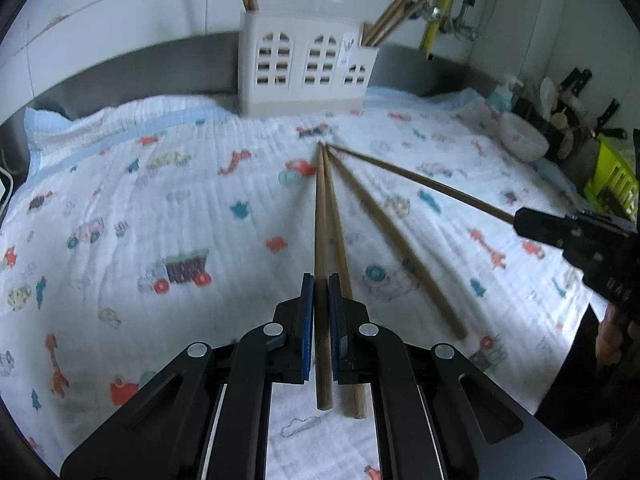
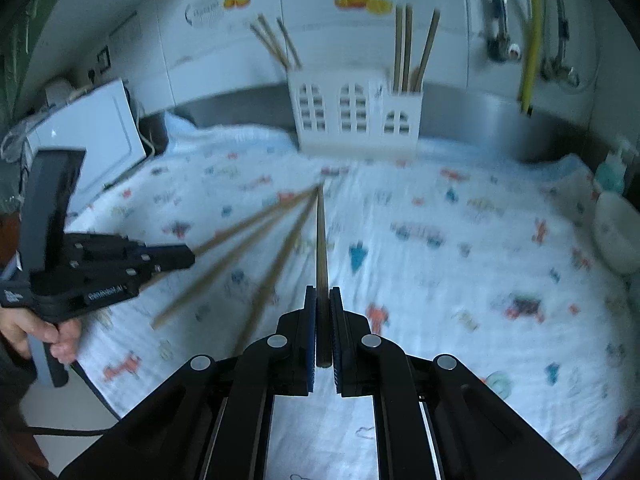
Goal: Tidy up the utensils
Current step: 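Lift the chopstick with the left tool and carry it over the holder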
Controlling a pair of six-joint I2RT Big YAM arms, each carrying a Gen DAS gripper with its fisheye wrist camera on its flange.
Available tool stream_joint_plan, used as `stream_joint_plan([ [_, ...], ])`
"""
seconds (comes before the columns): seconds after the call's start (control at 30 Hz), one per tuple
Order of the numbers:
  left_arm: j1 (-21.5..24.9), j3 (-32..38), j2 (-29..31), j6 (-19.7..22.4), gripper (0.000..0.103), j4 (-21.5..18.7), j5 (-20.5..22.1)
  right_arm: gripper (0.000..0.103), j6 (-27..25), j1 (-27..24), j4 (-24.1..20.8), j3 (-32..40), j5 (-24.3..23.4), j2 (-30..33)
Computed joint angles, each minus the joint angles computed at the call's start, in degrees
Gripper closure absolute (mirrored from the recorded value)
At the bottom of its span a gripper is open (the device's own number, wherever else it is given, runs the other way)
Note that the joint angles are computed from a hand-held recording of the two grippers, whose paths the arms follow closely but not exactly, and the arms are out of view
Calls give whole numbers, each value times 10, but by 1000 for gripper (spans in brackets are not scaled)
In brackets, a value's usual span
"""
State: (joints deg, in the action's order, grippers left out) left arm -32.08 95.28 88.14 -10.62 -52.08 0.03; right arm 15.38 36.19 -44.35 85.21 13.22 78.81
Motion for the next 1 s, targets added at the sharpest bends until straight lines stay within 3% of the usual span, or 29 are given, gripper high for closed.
stream_joint_plan([
  [0.5,2,52,7,9,98,63,8,97,-51,-28,-3,124,-30,24],
  [0.77,10,102,32,24,98,43,15,97,-82,-44,-50,217,-50,69],
  [1.0,21,219,85,53,98,-14,29,97,-127,-58,-114,355,-39,127],
])
